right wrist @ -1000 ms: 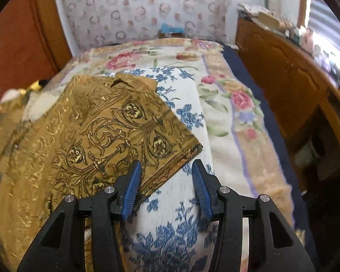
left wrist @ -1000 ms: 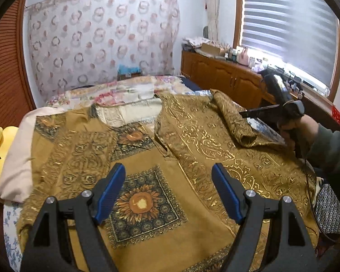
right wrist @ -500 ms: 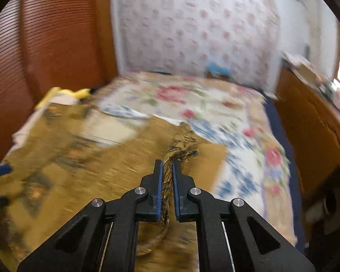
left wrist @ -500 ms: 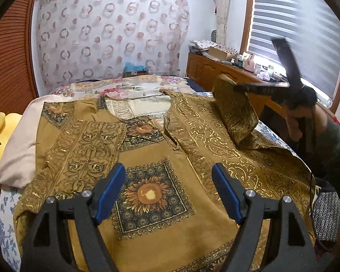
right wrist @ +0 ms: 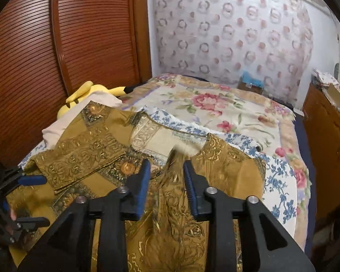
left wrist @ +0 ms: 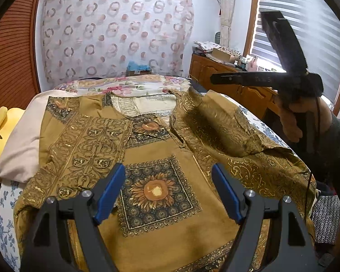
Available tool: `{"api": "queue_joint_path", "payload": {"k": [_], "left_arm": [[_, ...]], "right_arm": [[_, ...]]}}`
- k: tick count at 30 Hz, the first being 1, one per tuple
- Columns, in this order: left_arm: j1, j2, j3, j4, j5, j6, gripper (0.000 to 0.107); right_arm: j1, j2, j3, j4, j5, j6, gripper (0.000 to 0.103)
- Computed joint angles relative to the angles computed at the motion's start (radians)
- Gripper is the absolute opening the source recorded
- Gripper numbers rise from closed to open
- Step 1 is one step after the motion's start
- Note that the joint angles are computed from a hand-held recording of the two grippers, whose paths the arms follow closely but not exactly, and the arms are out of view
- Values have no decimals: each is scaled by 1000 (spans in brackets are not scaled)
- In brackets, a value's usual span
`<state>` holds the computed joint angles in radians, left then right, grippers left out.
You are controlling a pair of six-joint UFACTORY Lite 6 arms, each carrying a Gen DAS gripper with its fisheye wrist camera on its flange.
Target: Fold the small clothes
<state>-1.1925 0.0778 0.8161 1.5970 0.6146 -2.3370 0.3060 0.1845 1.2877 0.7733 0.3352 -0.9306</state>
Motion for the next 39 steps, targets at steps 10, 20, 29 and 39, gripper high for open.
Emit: {"api": "queue_joint_path", "payload": {"k": [10, 20, 29, 39], "left_arm": [[27, -8, -17, -10, -4, 16, 79], [239, -152, -110, -54, -74, 191, 79], [547, -168, -76, -111, -256, 461, 79], [800, 62, 127, -287, -432, 803, 79]], "right_arm": [[-108, -65, -181, -117, -75, 45, 42], [-186, 55, -146, -64, -128, -60, 57], [-249, 244, 72, -77, -60, -77, 59], [-261, 472, 370, -205, 30, 88, 59]]}}
